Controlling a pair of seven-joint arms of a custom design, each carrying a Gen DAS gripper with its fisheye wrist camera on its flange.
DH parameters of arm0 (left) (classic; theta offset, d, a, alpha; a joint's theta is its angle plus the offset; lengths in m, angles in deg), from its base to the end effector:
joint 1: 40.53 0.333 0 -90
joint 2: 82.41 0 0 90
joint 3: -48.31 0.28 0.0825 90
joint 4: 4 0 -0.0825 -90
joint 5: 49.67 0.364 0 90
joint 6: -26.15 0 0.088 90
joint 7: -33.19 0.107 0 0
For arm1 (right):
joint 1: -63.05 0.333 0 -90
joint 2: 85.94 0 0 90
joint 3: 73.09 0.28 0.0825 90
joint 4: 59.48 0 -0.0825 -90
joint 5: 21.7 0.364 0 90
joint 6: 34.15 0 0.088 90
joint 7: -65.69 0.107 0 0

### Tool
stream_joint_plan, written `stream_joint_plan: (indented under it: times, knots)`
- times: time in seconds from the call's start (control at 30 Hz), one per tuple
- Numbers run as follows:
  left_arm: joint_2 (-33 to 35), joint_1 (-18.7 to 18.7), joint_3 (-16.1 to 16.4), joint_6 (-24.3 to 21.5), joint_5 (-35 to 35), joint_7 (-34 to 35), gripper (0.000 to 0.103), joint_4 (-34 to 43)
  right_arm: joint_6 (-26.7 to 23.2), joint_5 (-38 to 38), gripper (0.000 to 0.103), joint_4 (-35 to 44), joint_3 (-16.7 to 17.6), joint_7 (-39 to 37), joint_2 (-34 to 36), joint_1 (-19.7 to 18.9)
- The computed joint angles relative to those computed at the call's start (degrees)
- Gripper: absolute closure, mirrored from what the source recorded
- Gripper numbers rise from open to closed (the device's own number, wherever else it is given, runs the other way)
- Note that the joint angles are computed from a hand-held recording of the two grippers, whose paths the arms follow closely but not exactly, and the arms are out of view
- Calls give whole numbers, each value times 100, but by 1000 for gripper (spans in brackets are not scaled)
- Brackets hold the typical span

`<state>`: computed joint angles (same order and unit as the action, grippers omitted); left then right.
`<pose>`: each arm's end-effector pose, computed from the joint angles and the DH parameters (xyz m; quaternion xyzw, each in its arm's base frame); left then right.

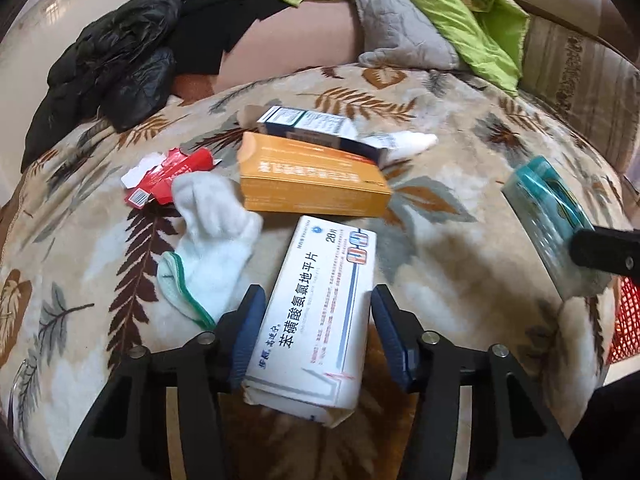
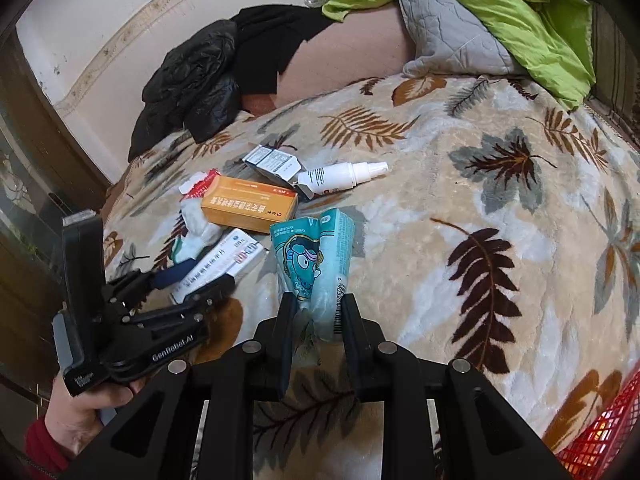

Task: Collect trash
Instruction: 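Grasp the teal wipe pack with the right gripper while the left gripper lifts the white box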

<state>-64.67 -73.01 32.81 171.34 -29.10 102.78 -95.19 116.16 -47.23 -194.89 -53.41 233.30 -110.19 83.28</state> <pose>0.4602 -0.4832 0.5064 -0.4111 0.8489 -0.2890 0.1639 0.3451 0.3195 0.5246 -0.5404 0.7496 -0.1550 0.3493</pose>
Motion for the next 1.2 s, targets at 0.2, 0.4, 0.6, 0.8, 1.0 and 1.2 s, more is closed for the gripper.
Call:
stream_joint_plan:
  times: [0.2,0.4,0.6,0.8,1.0,1.2]
  knots:
    - [-688,220,-126,699,-506,-289,50,-901,145,-17,79,-348,152,406,-430,-59]
    - [-1461,380,-161,1747,-484,-1220,50,-1859,75,-96,79,-588,386,685,-829,-118]
    - [-2130,589,-439,1893,1136,-3017,50,-2404,370,-115,79,-806,532,853,-1087,-193]
    - [-2245,757,-763,1742,2065,-3863,50,-2435,336,18,79,-836,504,806,-1081,-178]
    - [-2031,670,-693,1506,2162,-3842,50,-2253,306,53,79,-840,494,757,-1083,-197]
    - [-1899,548,-610,1482,2297,-3814,50,-2126,291,101,79,-807,471,705,-1006,-207]
